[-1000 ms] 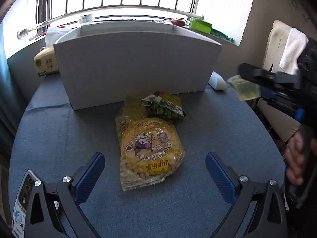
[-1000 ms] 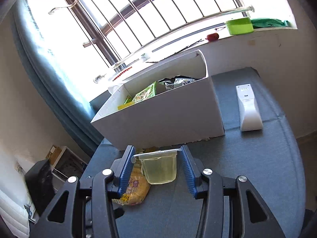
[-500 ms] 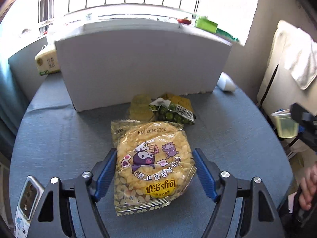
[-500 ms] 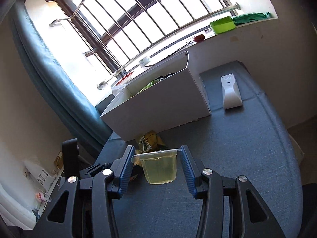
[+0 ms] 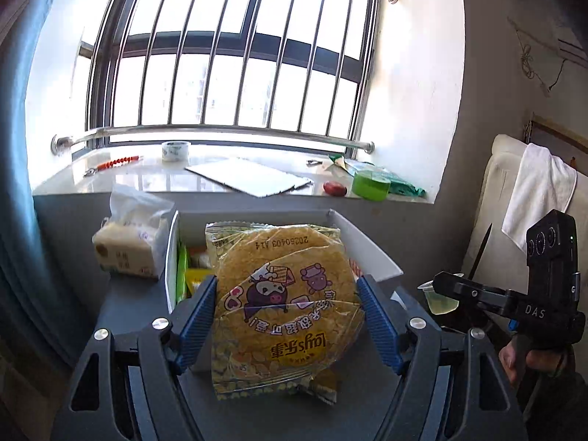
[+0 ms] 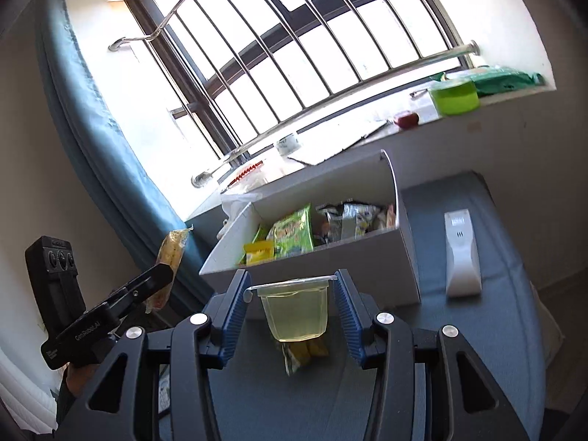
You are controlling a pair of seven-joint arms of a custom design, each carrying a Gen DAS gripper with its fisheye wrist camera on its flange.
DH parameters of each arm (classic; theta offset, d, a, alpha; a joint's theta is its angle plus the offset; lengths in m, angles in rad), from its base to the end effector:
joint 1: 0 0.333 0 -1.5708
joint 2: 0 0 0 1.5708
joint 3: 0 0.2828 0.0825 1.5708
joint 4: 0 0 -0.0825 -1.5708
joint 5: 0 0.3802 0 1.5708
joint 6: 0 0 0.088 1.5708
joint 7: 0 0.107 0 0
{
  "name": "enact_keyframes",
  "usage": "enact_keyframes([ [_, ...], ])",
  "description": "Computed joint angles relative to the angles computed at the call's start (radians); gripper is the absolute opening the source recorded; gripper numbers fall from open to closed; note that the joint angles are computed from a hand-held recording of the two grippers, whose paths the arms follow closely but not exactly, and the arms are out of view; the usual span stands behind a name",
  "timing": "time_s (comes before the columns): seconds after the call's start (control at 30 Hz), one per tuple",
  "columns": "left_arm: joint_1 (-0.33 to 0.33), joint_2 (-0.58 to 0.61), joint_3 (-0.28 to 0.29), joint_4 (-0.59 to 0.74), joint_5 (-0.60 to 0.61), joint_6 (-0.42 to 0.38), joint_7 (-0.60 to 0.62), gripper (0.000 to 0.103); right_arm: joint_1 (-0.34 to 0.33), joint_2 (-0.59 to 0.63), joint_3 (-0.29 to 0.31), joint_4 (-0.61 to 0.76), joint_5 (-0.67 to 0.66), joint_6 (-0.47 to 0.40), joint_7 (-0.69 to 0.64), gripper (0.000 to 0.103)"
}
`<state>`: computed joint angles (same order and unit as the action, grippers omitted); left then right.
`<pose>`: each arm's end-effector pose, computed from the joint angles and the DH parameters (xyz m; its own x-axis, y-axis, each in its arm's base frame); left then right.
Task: Organize snacks
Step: 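Lower the cookie bag into the white box with the left gripper and open it, then grasp the clear cup with the left gripper while the right grasps the small yellow packet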
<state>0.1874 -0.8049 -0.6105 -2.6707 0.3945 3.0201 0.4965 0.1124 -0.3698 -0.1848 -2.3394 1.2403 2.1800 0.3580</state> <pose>0.3524 -0.2153 0.5192 0.0839 -0.9826 0.1659 -0.4137 -0.1858 -0.8913 0.4769 -0.0038 0.4912 0.6075 -0.6272 -0.4874 -0.6411 -0.0250 -0.7670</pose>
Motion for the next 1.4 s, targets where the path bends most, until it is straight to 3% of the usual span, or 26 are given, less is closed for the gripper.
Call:
enact_keyframes([
  [0.07,0.116,0.055,-0.055,0.090,0.048,-0.008,-0.007,0.079,0.015,0.076,0.027,0.093,0.001,0.031,0.066,0.051],
  [0.23,0.218,0.258,-0.059,0.245,0.107,-0.030,0.017,0.079,0.029,0.235,0.095,0.275,-0.038,0.140,0.145,0.051],
  [0.3,0.272,0.300,-0.100,0.274,0.158,-0.040,-0.022,0.080,0.027,0.281,0.108,0.326,-0.052,0.145,0.159,0.052],
  [0.37,0.222,0.362,-0.059,0.297,0.159,-0.076,0.010,0.086,0.022,0.311,0.121,0.355,-0.051,0.157,0.171,0.059],
  [0.4,0.187,0.381,-0.032,0.300,0.148,-0.103,0.023,0.099,0.017,0.325,0.127,0.368,-0.062,0.161,0.190,0.086],
  [0.43,0.164,0.389,-0.013,0.296,0.143,-0.111,0.020,0.103,0.013,0.331,0.131,0.371,-0.054,0.169,0.195,0.098],
  [0.47,0.154,0.380,-0.004,0.278,0.154,-0.097,-0.001,0.103,0.007,0.333,0.131,0.370,-0.030,0.162,0.184,0.103],
  [0.53,0.104,0.373,0.041,0.251,0.156,-0.081,-0.001,0.103,-0.004,0.329,0.134,0.363,-0.033,0.156,0.182,0.103],
  [0.63,0.065,0.348,0.059,0.245,0.189,-0.146,-0.024,0.103,-0.010,0.308,0.135,0.339,-0.038,0.160,0.168,0.103],
  [0.9,-0.067,0.211,0.149,0.157,0.223,-0.137,-0.049,0.103,0.003,0.184,0.103,0.219,-0.014,0.144,0.057,0.103],
  [1.03,-0.067,0.067,0.094,0.071,0.217,-0.133,-0.111,0.103,0.007,0.079,0.058,0.095,-0.004,0.088,-0.030,0.103],
  [1.2,-0.133,-0.094,0.050,-0.067,0.146,-0.094,-0.164,0.103,-0.001,-0.052,0.009,-0.091,-0.011,0.060,-0.115,0.103],
  [1.4,-0.264,-0.247,-0.030,-0.207,0.048,-0.147,-0.262,0.103,-0.008,-0.153,-0.013,-0.268,-0.085,0.062,-0.164,0.103],
])
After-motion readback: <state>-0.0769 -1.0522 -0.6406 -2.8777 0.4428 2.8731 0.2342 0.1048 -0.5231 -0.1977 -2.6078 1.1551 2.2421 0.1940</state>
